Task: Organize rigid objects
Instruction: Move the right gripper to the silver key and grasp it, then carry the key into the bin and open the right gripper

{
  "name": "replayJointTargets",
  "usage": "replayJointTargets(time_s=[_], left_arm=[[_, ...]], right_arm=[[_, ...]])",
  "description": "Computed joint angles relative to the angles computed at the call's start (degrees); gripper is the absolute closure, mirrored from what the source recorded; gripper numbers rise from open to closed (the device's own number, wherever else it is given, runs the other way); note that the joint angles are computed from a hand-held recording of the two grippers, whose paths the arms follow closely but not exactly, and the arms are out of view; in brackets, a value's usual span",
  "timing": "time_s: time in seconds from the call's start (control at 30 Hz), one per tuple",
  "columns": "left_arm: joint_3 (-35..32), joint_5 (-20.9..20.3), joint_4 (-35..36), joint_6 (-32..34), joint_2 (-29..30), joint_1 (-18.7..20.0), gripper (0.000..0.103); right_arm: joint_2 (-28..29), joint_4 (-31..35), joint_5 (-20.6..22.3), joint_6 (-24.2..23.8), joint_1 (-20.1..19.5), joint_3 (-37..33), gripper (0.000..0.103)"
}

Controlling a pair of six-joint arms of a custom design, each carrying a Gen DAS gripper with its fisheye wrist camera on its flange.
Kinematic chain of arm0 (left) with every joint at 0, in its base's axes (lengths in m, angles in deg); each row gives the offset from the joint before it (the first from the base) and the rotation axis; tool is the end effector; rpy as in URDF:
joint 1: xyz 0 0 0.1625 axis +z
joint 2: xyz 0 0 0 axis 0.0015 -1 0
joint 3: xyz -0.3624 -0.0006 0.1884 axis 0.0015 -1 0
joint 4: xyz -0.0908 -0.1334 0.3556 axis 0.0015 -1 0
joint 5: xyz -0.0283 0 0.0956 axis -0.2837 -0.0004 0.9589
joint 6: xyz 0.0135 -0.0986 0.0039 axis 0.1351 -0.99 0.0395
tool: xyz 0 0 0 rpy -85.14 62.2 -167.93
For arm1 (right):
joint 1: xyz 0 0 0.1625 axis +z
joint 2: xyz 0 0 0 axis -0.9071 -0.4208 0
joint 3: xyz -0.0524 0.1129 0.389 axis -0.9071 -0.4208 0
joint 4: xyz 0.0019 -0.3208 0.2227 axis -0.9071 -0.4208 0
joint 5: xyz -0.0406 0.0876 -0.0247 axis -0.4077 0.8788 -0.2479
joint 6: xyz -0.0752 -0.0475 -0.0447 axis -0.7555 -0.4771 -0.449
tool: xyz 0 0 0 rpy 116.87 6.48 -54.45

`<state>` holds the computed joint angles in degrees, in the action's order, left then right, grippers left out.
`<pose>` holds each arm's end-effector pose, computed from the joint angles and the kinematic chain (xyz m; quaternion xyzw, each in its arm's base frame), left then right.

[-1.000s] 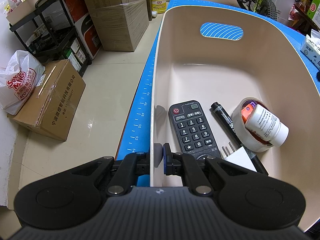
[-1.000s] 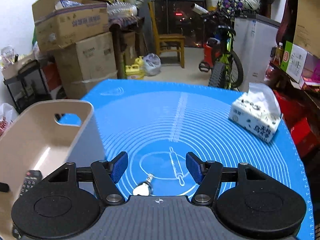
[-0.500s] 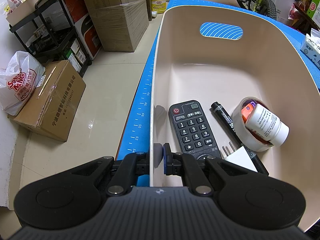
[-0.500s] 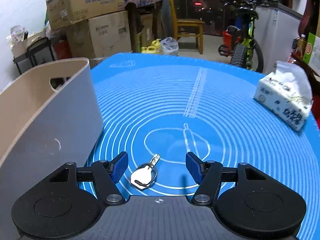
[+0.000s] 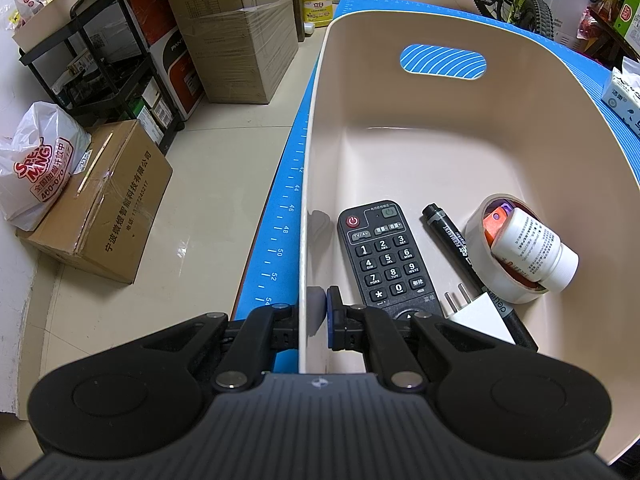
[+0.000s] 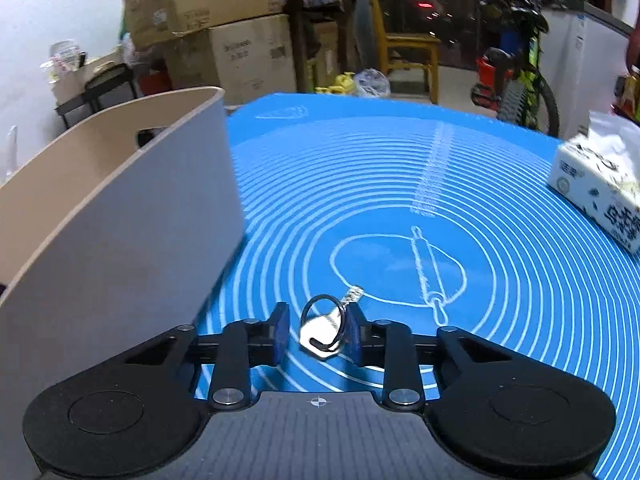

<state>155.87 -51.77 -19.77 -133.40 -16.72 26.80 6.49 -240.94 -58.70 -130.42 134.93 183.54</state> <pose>-0.3323 -0.3986 -0.0008 -0.0289 0.8602 -0.2587 0.4385 -0.0605 -0.5695 0.2444 0.3618 -0.8774 0.2535 0.1870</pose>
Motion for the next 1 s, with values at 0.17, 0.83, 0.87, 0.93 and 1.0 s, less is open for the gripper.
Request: replayJointTargets(time_s=[0.17,0.83,0.87,0.93,1.0], left_arm=[[-0.05,-0.08,0.19,-0.03,-0.18,-0.09,0.094],[-0.35,-0.12,0.31,-0.19,0.12,-0.08,0.094],[-0.32,-0.12,0.32,-0.2,0.08,-0.09,0.094],[-0.33,-0.13,0.26,-0.23,0.17,-0.1,0.094],[-0.31,-0.13,0.24,-0.23,0.16,-0.1,0.094]], right_arm=[[0.65,-0.94,-2.03,-1.17,1.03,0.12,0.081],[-3.26,-11.99,-1.07,-4.04,3.12,5.77,0.09],[-3.88,-11.48,-0.8,-3.65,3.3,5.7,0.09],[-5.14,-10.37,-0.38,-3.13,3.81,5.66,0.09],[-6.29,-10.17,0.31,-2.74,4.31,6.06,0.09]])
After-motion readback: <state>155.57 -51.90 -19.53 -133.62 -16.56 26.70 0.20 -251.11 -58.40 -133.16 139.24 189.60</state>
